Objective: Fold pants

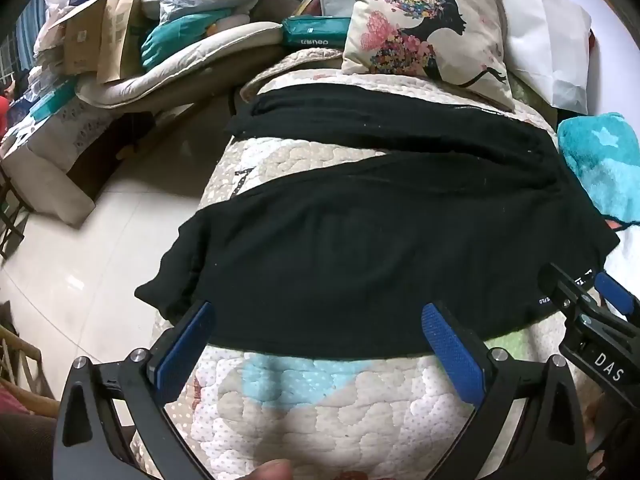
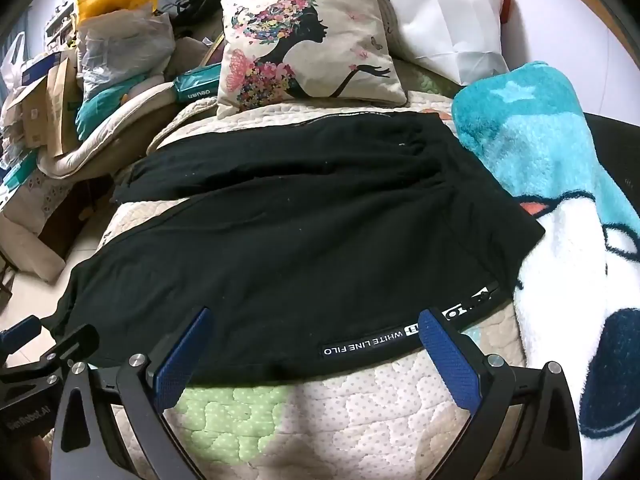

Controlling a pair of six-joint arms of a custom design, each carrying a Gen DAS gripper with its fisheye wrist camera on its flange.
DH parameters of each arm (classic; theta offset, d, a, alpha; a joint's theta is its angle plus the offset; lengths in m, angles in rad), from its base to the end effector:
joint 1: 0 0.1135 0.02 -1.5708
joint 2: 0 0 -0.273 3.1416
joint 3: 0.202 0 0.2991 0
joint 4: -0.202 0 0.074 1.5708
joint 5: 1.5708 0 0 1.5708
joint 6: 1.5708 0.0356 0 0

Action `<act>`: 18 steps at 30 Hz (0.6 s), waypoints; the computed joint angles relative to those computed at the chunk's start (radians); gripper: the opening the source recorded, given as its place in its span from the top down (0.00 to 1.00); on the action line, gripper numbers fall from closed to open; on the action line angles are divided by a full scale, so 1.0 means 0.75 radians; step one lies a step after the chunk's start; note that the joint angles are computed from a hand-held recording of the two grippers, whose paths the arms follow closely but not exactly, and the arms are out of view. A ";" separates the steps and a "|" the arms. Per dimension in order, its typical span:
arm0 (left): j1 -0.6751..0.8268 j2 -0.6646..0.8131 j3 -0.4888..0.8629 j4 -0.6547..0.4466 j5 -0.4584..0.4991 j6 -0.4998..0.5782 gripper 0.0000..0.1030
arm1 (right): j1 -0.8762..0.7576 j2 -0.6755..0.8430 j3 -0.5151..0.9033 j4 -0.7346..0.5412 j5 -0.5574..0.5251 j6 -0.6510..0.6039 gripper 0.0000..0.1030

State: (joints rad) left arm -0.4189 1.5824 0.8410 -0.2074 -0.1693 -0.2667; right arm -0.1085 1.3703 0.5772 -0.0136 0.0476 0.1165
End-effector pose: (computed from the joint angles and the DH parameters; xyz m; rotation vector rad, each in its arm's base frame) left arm 0.3161 -0.1342 0.1442 0.1221 2.4983 -0.0703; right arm 0.2879 -0.0331 0.1352 0.2894 2.3593 -0.0528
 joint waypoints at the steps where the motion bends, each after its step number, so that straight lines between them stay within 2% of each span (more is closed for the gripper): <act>1: 0.002 0.002 -0.002 0.001 0.004 0.003 0.00 | 0.000 0.003 0.004 -0.003 -0.001 0.001 0.00; 6: -0.001 0.019 0.004 -0.005 0.006 0.004 0.00 | -0.022 -0.033 -0.007 -0.039 -0.019 0.001 0.00; 7: 0.000 0.021 0.004 -0.006 0.008 0.002 0.00 | -0.017 0.022 0.007 0.010 -0.012 0.004 0.00; 11: 0.000 0.020 0.003 -0.008 0.010 0.000 0.00 | -0.037 0.012 0.002 0.017 -0.026 -0.021 0.00; 13: 0.001 0.020 0.005 -0.011 0.012 0.001 0.00 | -0.033 0.033 -0.016 0.073 -0.019 -0.025 0.00; 18: -0.002 0.022 0.012 -0.019 0.012 0.001 0.00 | -0.025 0.025 -0.017 0.071 -0.014 -0.012 0.00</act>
State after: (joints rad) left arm -0.4203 1.5987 0.8502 -0.2216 -0.1601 -0.2660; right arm -0.1272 1.3888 0.5644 0.0398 0.0367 0.1076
